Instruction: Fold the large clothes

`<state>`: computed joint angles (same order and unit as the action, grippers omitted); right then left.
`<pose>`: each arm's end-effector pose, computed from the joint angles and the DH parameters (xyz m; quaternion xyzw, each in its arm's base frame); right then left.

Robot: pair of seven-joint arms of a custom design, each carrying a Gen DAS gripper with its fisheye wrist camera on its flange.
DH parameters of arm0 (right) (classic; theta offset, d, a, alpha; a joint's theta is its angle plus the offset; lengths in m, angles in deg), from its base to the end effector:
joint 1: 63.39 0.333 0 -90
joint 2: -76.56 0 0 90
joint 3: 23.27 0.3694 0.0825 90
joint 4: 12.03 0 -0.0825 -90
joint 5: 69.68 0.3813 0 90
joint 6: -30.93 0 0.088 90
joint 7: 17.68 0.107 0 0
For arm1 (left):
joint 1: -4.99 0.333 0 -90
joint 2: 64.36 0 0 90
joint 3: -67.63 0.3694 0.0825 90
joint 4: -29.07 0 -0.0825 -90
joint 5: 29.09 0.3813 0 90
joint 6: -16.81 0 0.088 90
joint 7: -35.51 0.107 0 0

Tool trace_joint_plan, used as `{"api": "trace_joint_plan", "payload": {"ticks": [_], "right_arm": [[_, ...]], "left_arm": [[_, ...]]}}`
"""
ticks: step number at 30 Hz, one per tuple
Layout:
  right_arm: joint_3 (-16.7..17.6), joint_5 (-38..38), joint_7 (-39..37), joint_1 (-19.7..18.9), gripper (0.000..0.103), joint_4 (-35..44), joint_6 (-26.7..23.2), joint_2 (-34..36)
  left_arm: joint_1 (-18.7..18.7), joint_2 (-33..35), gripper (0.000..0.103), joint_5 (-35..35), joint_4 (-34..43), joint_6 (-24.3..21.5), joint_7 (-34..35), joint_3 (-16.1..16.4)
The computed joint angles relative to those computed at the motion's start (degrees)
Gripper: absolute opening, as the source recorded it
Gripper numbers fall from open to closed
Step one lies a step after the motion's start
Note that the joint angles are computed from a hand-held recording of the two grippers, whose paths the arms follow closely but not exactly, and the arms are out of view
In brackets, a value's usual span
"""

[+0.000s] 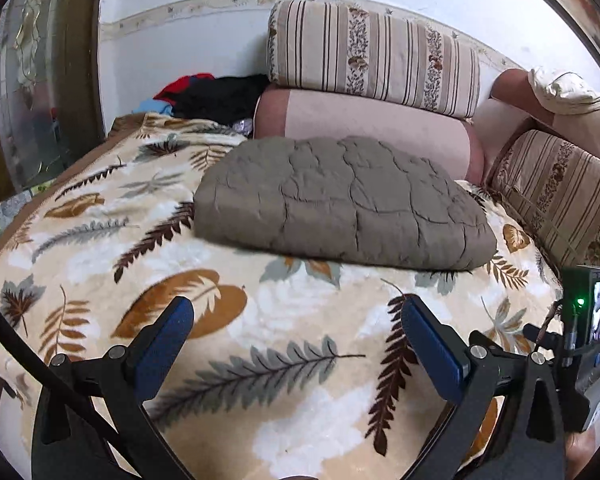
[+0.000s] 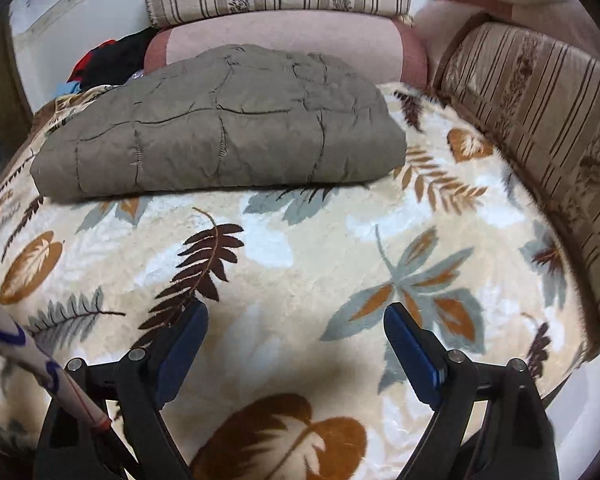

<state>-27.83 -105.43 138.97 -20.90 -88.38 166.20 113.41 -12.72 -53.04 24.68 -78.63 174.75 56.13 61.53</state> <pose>0.6191 0.4956 0.4423 -0.6305 0.7031 -0.2495 0.2143 0.5872 -0.2897 0.5248 -0.6551 0.6288 -0.3088 0.2830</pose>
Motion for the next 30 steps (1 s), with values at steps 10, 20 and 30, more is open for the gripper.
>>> {"api": "trace_joint_plan", "payload": {"ticks": [10, 20, 30], "right_arm": [[-0.31, -3.26, 2.35, 0.88, 0.093, -1.20, -2.24, -1.25], [0.18, -4.23, 2.09, 1.18, 0.093, -0.73, -3.87, -0.98], [0.61, -3.32, 0.29, 1.03, 0.093, 0.12, -4.75, -0.24]], "left_arm": [[-0.85, 0.53, 0.103, -1.07, 1.50, -5.76, 2.54, -1.09], [-1.19, 1.41, 0.103, -4.85, 2.03, -7.68, 5.50, -1.13], [-1.78, 2.05, 0.103, -5.14, 2.30, -9.27, 6.46, -1.05]]}}
